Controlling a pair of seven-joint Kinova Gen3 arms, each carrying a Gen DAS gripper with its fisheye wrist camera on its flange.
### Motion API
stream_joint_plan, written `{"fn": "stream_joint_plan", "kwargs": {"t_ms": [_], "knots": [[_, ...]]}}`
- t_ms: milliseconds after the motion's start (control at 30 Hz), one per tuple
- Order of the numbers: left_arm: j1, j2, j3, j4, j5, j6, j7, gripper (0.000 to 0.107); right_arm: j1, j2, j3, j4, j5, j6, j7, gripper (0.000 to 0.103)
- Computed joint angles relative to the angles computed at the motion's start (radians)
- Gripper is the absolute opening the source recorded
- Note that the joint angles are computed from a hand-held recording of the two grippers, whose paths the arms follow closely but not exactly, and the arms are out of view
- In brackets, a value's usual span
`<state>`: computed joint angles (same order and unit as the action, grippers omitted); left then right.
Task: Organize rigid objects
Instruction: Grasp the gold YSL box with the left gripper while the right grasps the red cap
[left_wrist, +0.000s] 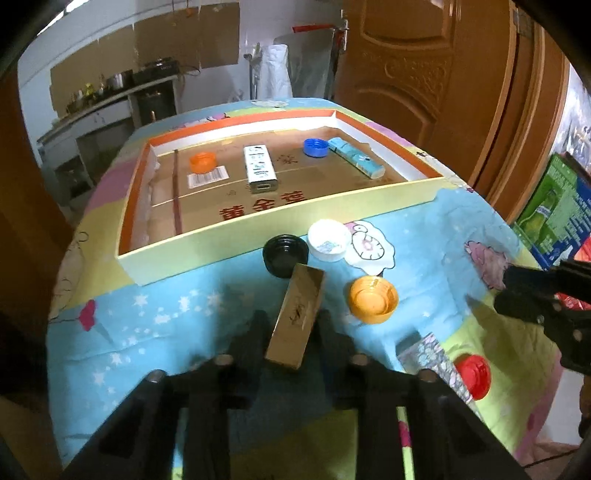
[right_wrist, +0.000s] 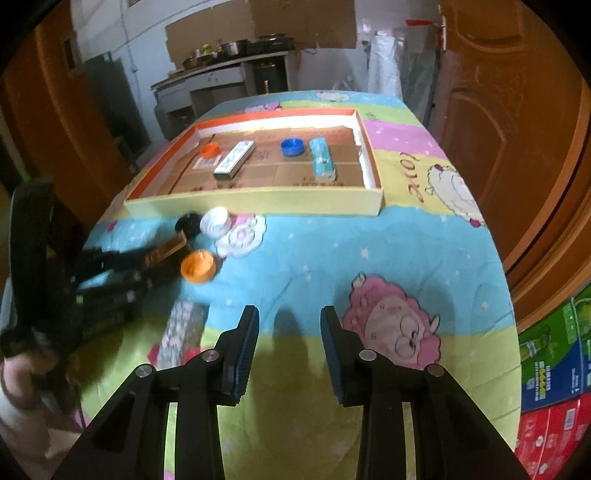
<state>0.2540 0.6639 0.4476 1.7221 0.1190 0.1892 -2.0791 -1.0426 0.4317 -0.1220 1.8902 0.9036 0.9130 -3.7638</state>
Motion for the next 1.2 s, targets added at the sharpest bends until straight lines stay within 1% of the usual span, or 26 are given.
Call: {"fn": "stream_joint_plan", "kwargs": {"t_ms": [67,100,200,267,300,367,467,500,567,667,700,733,867,1033,1200], "knots": [[-0.010,-0.005,0.006,0.013,0.008,-0.012,0.004,0.018,-0.010,0.001,-0.010,0.019,0.006,-0.012,0.001,0.036],[-0.004,-0.013,-0.007,0.023,0.015,-0.024,0.018,0.018,-0.012,0.001,-0.018,0.030,0.009,-0.027,0.013,0.036],[-0.033,-0.018,0.011,0.035,0.039,-0.030,0.053,0.018,-0.037,0.010,-0.033,0.047,0.029,-0.053,0.041,0.036],[-0.031,-0.029,0.002,0.048,0.048,-0.041,0.080,0.018,-0.053,0.017,-0.037,0.047,0.047,-0.069,0.068,0.036],[-0.024,-0.040,-0.007,0.060,0.048,-0.056,0.094,0.018,-0.061,0.023,-0.039,0.042,0.059,-0.076,0.087,0.036],[-0.025,-0.054,-0.005,0.079,0.038,-0.080,0.110,0.018,-0.071,0.038,-0.037,0.022,0.076,-0.085,0.133,0.036],[-0.018,-0.078,-0.010,0.105,0.015,-0.107,0.135,0.018,-0.079,0.085,-0.028,-0.040,0.073,-0.056,0.204,0.036],[-0.012,-0.087,-0.016,0.111,0.005,-0.111,0.143,0.018,-0.093,0.097,-0.009,-0.056,0.072,-0.047,0.209,0.036],[-0.003,-0.097,-0.026,0.119,-0.012,-0.116,0.158,0.018,-0.092,0.099,0.012,-0.057,0.084,-0.071,0.198,0.036],[-0.015,-0.103,-0.014,0.128,-0.030,-0.122,0.175,0.018,-0.083,0.103,0.033,-0.055,0.099,-0.105,0.174,0.035],[-0.017,-0.103,-0.012,0.128,-0.034,-0.122,0.181,0.018,-0.079,0.105,0.037,-0.060,0.096,-0.107,0.174,0.035],[-0.017,-0.103,-0.012,0.127,-0.038,-0.119,0.187,0.018,-0.077,0.106,0.040,-0.062,0.094,-0.111,0.175,0.031],[-0.030,-0.105,0.001,0.130,-0.048,-0.121,0.203,0.018,-0.078,0.095,0.057,-0.048,0.103,-0.137,0.122,0.030],[-0.054,-0.107,0.033,0.135,-0.062,-0.132,0.210,0.018,-0.089,0.083,0.056,-0.040,0.119,-0.109,0.083,0.030],[-0.060,-0.114,0.043,0.132,-0.071,-0.130,0.220,0.018,-0.083,0.073,0.044,-0.042,0.133,-0.077,0.068,0.030]]}}
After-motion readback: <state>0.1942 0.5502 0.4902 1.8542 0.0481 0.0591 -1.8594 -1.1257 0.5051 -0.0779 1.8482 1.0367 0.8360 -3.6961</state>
